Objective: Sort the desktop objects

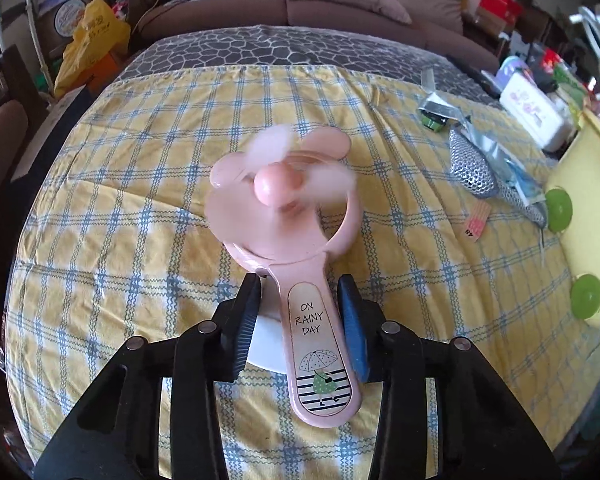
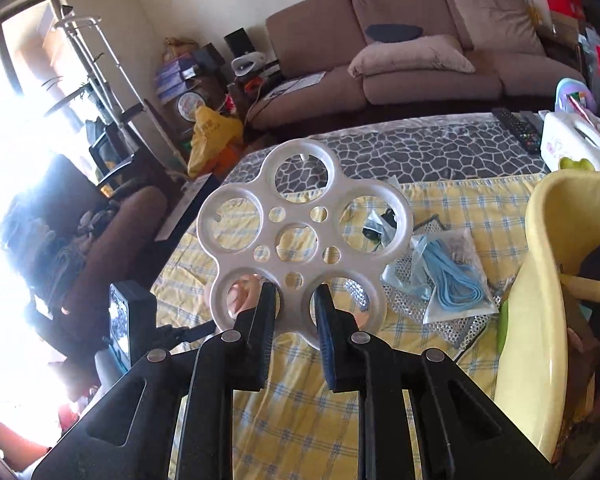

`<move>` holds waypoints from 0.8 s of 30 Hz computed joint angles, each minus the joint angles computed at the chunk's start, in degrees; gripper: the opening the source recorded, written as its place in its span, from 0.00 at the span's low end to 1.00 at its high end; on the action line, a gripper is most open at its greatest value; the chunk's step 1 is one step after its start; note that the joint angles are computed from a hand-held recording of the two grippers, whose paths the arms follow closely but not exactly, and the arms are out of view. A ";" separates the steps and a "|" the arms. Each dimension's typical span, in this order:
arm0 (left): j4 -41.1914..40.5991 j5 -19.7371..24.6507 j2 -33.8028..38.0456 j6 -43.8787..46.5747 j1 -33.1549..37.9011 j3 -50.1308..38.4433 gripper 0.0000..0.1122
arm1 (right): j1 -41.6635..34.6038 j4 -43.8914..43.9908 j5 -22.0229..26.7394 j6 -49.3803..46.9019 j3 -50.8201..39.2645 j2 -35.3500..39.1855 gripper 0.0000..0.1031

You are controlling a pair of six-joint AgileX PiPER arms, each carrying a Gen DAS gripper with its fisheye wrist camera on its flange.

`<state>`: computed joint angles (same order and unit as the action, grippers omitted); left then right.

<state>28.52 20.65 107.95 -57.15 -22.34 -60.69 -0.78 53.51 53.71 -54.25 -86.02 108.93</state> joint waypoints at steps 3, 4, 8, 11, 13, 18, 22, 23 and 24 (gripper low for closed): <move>1.28 0.52 -0.84 -2.46 0.69 0.44 0.37 | -0.33 -0.92 0.36 0.45 -0.52 0.66 0.19; 3.78 0.54 -1.08 -5.08 0.62 0.61 0.46 | -0.35 -1.07 0.53 0.79 -0.73 0.91 0.19; 2.45 3.01 1.49 -2.64 0.56 -1.70 0.53 | -0.40 -1.66 0.91 1.00 -0.85 1.14 0.19; 6.29 6.05 3.68 -4.81 -1.56 -3.36 0.51 | -0.16 -1.90 0.76 0.93 -0.37 0.93 0.19; 8.10 5.35 3.44 -6.06 -2.36 -2.96 0.36 | -0.03 -2.09 0.61 0.97 -0.20 0.84 0.19; 7.52 2.02 0.77 -7.65 -1.55 -0.65 0.31 | 0.02 -1.40 -0.19 0.11 0.78 -0.24 0.18; 5.46 -2.10 -2.90 -7.14 -0.30 1.88 0.30 | -1.05 -0.68 -0.39 -1.11 0.99 -1.80 0.19; 7.39 -2.28 -4.05 -8.80 -0.64 2.34 0.29 | -1.65 -0.16 -0.16 -1.50 1.03 -2.29 0.19; 8.79 -2.20 -5.23 -9.87 -1.04 2.60 0.27 | -2.36 0.46 0.05 -2.02 1.12 -2.81 0.18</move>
